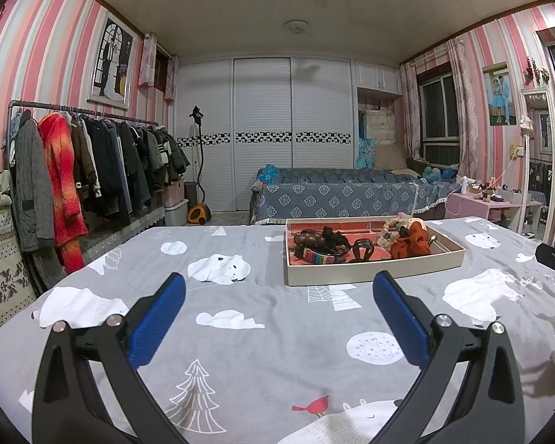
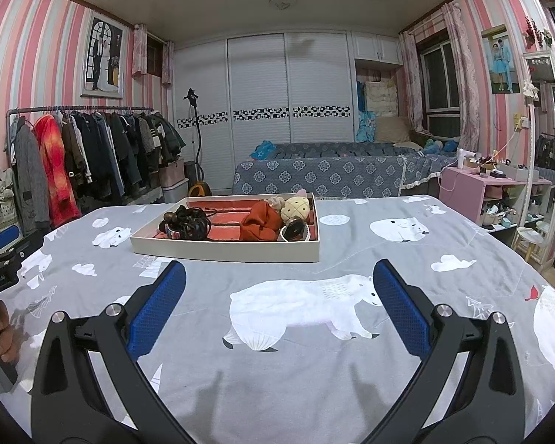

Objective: Organize jewelry

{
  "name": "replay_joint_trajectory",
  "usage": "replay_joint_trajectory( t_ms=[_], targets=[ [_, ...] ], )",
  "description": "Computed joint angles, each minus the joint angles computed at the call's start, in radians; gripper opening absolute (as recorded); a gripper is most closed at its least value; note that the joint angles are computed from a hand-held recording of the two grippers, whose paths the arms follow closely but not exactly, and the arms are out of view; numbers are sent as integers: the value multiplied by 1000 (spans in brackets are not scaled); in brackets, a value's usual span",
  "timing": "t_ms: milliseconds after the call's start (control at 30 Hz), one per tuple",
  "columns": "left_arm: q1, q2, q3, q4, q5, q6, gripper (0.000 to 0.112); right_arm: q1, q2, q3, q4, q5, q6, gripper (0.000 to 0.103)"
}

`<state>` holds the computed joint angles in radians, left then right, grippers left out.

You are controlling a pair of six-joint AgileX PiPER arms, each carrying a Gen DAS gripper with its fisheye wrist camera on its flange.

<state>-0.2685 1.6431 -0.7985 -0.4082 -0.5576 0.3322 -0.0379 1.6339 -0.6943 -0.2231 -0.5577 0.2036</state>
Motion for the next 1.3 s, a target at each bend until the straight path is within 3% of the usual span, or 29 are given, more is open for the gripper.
replay_joint_trajectory(
  t_ms=[1300],
  targets=[
    [4,-5,4,-22,-1,12,99,5,-2,-11,4,15,-1,99]
  ],
)
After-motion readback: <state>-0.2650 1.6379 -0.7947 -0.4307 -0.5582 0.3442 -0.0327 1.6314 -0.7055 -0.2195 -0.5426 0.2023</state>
